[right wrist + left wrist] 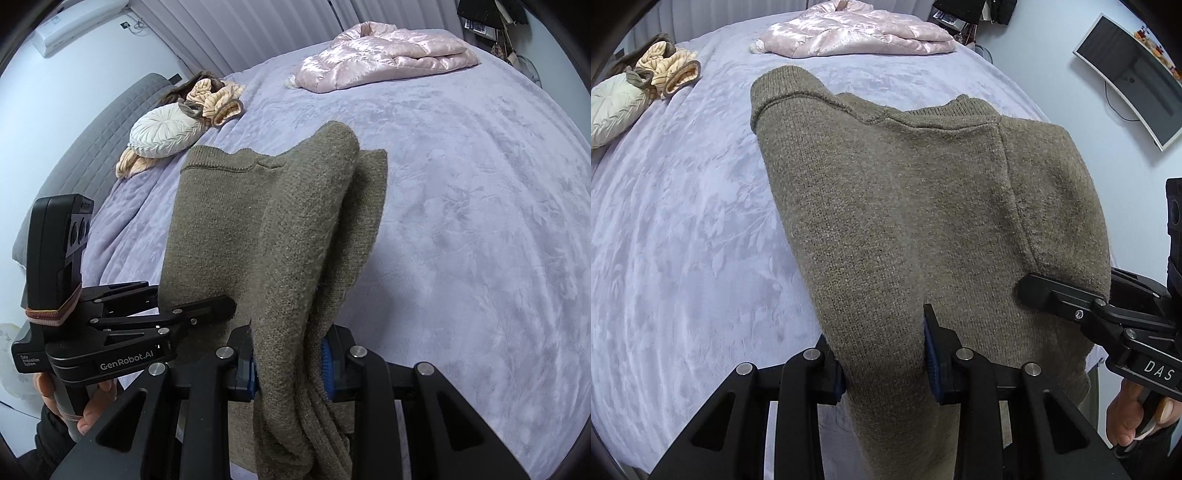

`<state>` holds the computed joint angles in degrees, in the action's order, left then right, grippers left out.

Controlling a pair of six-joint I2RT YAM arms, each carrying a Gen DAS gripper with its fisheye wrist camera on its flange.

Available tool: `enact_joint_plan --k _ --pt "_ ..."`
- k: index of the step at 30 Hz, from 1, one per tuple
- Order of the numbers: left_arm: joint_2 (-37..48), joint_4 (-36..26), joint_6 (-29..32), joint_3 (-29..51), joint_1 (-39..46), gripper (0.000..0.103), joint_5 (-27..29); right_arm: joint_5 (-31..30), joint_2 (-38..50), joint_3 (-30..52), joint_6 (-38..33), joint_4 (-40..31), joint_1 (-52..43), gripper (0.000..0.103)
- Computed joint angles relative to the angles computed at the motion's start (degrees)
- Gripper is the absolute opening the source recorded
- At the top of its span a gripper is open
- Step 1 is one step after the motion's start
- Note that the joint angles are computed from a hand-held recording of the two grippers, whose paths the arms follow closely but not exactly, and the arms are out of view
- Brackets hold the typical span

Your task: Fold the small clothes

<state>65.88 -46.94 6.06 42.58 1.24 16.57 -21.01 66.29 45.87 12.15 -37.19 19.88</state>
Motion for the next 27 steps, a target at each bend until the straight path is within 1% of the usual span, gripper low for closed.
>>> enact_joint_plan --k 3,7,10,15,18,19,22,23,25,27 --pt "-2.0 -1.8 1.2 -1.6 1.6 0.035 1.3 0.5 -3.0 -1.4 1.1 -1.4 1.8 0.028" --pt "-3.7 -3.0 2.2 -3.7 2.2 0.035 1.8 0.6 -6.2 -3.2 2.5 -3.1 3.4 0.028" --pt "-3.3 -2.6 2.6 -4.9 2.4 0.035 2.1 0.1 -7.5 -4.5 2.9 -3.8 3.7 0.028" --pt "-0.8 -1.1 2.2 -6.1 1.6 0.035 1.5 -0.5 -8.4 -7.3 4.2 -3.0 4.2 0.028" --pt "1.5 1.4 1.5 -7.7 0.8 0.035 1.1 -1.7 -7.5 -9.3 4.5 -1.5 3.5 0.028" --pt "1.0 1.6 1.9 -8.9 1.3 0.035 1.2 -2.0 -6.8 -10.0 4.6 -0.7 3.3 0.028" --pt "2.8 5.4 1.8 -10.8 1.1 0.036 0.9 -2.9 -4.3 -11.8 4.2 1.6 2.2 0.028" --pt "2.7 6.8 1.6 -11.7 0.4 0.037 0.1 -3.1 -3.4 -12.5 4.1 2.6 1.9 0.028" --pt "1.6 9.3 0.2 -13.4 -1.4 0.048 -3.3 -3.1 -1.0 -13.6 3.6 4.8 1.1 0.028" --pt "-0.4 12.1 -1.7 -15.5 -3.9 0.064 -8.1 -3.7 1.2 -14.6 2.9 6.6 -0.2 0.028"
